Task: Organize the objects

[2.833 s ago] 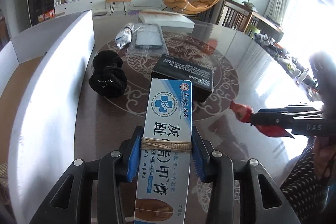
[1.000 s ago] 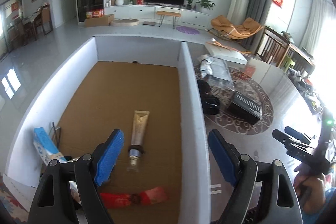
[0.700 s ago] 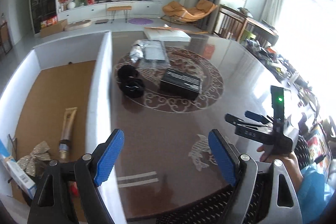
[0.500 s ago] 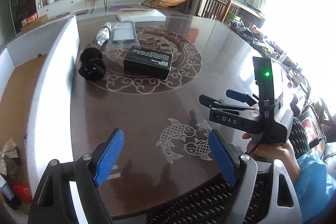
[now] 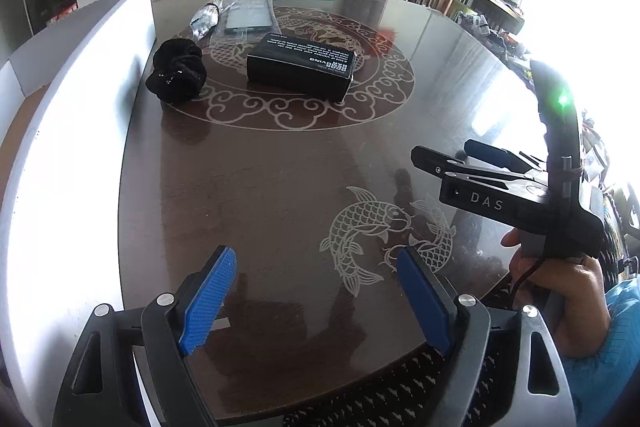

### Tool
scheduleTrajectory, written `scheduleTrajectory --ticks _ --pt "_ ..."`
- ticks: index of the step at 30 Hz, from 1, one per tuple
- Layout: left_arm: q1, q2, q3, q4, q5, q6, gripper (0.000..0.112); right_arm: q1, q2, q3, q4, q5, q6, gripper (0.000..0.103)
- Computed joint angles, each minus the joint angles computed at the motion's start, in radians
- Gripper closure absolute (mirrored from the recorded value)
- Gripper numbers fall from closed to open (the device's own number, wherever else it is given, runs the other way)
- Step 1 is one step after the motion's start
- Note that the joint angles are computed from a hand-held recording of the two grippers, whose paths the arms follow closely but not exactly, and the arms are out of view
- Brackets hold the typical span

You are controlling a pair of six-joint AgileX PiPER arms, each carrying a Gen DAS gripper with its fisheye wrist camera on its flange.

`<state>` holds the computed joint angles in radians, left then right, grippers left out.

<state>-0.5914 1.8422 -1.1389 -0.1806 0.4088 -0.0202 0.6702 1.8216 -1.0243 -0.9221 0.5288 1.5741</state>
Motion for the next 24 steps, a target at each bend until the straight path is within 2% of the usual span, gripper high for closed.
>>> scheduleTrajectory --ticks 7,14,24 --pt "-0.024 0.032 -0.027 0.179 0.01 -0.172 0.03 0.007 0.005 -0.003 0.003 0.005 -0.01 0.013" --pt "-0.04 0.062 -0.059 0.293 0.045 -0.28 0.03 0.016 0.017 -0.017 0.014 0.019 -0.03 0.007" --pt "-0.026 0.095 -0.131 0.324 0.063 -0.328 0.03 0.029 0.033 -0.031 0.015 0.039 -0.04 0.003"
